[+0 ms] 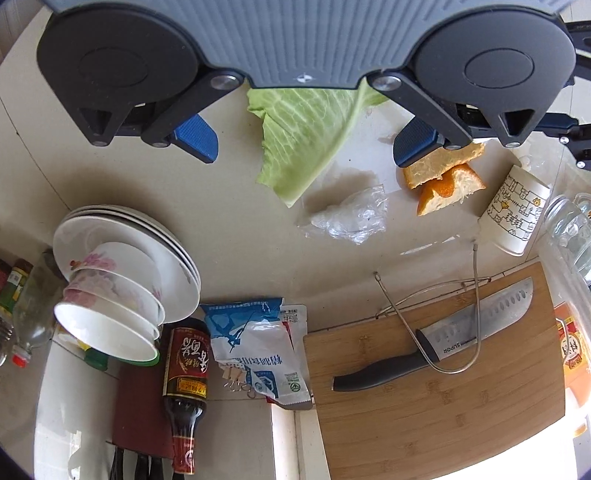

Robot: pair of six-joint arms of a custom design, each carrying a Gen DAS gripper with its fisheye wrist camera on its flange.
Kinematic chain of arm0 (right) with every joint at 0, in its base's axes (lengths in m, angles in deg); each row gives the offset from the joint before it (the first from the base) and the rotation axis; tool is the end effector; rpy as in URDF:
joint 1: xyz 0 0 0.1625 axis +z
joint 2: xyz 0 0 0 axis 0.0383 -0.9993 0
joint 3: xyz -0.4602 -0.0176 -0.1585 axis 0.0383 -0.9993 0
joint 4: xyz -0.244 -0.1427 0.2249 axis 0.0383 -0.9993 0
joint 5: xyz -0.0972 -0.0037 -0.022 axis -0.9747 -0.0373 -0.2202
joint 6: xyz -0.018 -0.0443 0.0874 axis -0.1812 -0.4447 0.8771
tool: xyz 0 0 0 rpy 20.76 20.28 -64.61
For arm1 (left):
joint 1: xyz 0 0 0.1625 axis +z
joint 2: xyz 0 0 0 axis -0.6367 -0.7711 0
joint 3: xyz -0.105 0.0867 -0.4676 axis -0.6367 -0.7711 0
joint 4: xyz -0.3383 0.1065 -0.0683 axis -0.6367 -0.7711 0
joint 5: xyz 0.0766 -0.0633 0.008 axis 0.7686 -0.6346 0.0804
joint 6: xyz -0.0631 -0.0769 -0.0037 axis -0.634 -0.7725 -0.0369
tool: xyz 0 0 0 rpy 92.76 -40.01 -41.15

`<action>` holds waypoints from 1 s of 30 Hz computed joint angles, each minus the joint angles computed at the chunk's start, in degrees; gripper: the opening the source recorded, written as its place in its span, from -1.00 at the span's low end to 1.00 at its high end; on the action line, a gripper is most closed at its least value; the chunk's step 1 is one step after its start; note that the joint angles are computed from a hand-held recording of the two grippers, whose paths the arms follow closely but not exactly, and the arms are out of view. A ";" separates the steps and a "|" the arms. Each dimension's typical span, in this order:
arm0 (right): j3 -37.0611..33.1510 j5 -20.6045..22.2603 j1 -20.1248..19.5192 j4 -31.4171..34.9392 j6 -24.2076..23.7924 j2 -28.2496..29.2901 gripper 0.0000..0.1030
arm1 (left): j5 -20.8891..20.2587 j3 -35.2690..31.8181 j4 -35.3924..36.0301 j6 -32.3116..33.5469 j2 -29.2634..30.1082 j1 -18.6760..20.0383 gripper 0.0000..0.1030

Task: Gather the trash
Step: 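Move the right tool to the pale green cabbage leaf, then close the right tool on the cabbage leaf and lift it while the left tool holds the napa leaf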

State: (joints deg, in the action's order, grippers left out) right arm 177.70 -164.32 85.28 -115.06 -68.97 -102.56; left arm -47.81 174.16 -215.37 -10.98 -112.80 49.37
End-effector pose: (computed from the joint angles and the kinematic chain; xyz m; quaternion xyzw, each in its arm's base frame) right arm 0.0947 -0.4740 0.4215 0.3896 -0.8865 0.1677 0.1852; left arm -0.4831 -0.2895 0.0360 0.2124 0.8734 -0.2756 0.3407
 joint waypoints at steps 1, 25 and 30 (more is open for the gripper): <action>-0.49 -0.49 0.11 0.40 0.85 0.98 0.89 | 0.18 0.00 0.10 -0.17 -0.01 -0.03 -0.43; 0.58 0.73 0.42 -1.55 -2.94 1.41 -0.85 | -0.04 -0.16 -0.63 1.22 0.03 1.00 -0.64; 0.96 1.67 0.18 -0.99 -3.41 0.03 -0.87 | -0.25 -0.81 2.93 -2.25 0.14 1.15 -0.48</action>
